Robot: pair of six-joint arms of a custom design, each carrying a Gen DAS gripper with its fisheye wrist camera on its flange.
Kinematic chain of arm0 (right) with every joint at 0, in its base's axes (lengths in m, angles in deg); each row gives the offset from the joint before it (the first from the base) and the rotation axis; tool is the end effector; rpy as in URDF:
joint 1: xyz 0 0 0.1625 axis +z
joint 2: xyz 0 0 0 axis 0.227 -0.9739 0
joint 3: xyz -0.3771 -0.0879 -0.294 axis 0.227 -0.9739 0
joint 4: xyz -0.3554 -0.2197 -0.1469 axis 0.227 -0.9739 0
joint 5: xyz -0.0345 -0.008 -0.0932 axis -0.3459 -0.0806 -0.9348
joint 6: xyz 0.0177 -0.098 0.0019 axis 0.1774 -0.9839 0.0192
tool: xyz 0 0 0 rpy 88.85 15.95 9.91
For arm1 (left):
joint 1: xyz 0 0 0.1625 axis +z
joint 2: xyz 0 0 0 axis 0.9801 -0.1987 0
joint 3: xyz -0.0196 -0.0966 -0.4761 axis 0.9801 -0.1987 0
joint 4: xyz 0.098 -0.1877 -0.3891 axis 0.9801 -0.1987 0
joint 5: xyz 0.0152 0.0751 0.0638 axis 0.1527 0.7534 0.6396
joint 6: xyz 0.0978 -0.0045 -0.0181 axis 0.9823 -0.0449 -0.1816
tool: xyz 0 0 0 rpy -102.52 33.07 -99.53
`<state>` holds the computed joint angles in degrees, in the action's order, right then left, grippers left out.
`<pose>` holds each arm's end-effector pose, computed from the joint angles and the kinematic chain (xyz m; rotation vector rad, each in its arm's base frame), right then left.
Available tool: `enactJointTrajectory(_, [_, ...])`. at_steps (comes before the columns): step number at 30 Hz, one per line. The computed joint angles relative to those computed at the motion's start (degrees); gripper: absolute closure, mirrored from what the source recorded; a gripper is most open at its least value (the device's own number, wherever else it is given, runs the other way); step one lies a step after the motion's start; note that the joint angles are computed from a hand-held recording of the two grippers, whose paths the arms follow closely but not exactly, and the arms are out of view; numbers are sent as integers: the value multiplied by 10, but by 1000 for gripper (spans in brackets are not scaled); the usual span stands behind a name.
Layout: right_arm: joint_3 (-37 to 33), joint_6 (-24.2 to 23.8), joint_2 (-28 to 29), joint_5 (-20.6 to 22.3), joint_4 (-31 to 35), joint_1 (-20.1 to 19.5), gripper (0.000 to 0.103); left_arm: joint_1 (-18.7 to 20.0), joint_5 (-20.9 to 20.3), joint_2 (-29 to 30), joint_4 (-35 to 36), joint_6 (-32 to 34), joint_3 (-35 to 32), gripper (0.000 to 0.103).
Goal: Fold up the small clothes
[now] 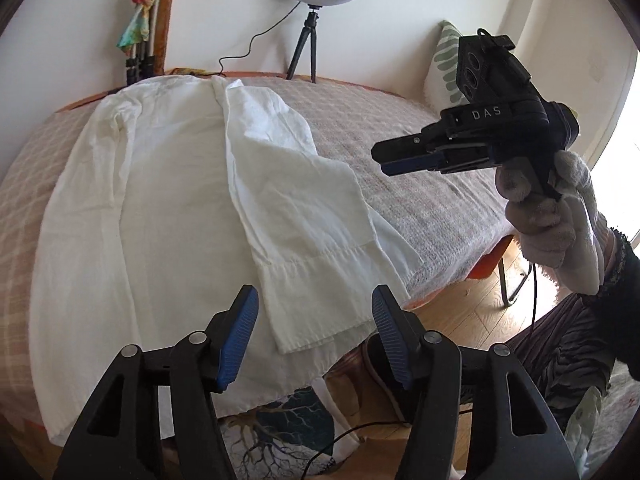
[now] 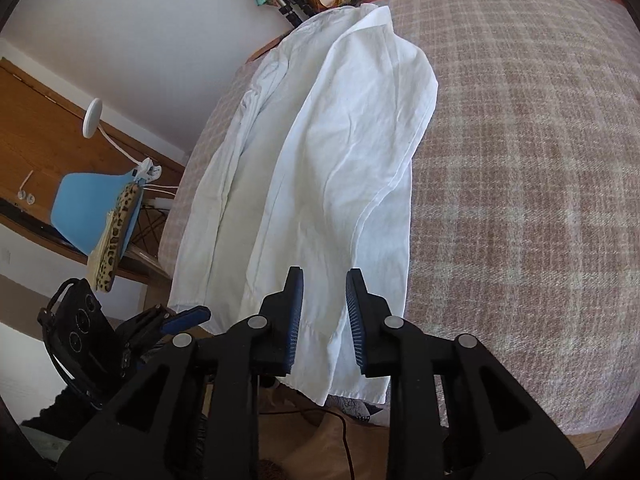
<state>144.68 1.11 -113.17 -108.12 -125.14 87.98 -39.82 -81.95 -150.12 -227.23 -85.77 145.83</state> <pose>0.2035 -0.4791 0.2556 0.0475 -2.8731 0.6709 -0.2535 -0.4213 0.1784 1.1235 2.6225 -0.5099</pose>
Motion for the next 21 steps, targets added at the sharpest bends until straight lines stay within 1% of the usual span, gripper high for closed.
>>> enactJointTrajectory(2, [3,-1,-14,2,-27,-3,57,-20,9,16,-14,36,6,41])
enactJointTrajectory(5, [8,8,-35,30,-45,-16,57,-42,31,52,-39,73,10,41])
enactJointTrajectory(7, [12,11,-48,31,-54,-20,56,-46,23,70,-45,83,6,41])
enactJointTrajectory(9, [17,11,-56,23,-69,-21,52,-52,21,86,-45,85,3,41])
enactJointTrajectory(10, [18,13,-60,27,-74,-25,51,-54,23,96,-54,85,1,41])
enactJointTrajectory(12, [19,19,-66,38,-74,-35,51,-55,24,112,-63,70,-6,41])
enactJointTrajectory(15, [16,24,-63,32,-73,-40,51,-52,12,133,-70,47,-19,41])
enactJointTrajectory(16, [13,26,-61,30,-72,-41,51,-54,17,142,-74,44,-22,41])
enactJointTrajectory(17, [11,28,-59,31,-71,-43,51,-58,30,152,-80,42,-23,41])
enactJointTrajectory(19, [6,28,-57,36,-71,-46,51,-66,58,172,-88,36,-25,41])
enactJointTrajectory(21, [1,18,-55,33,-70,-44,51,-78,91,186,-108,46,-21,41])
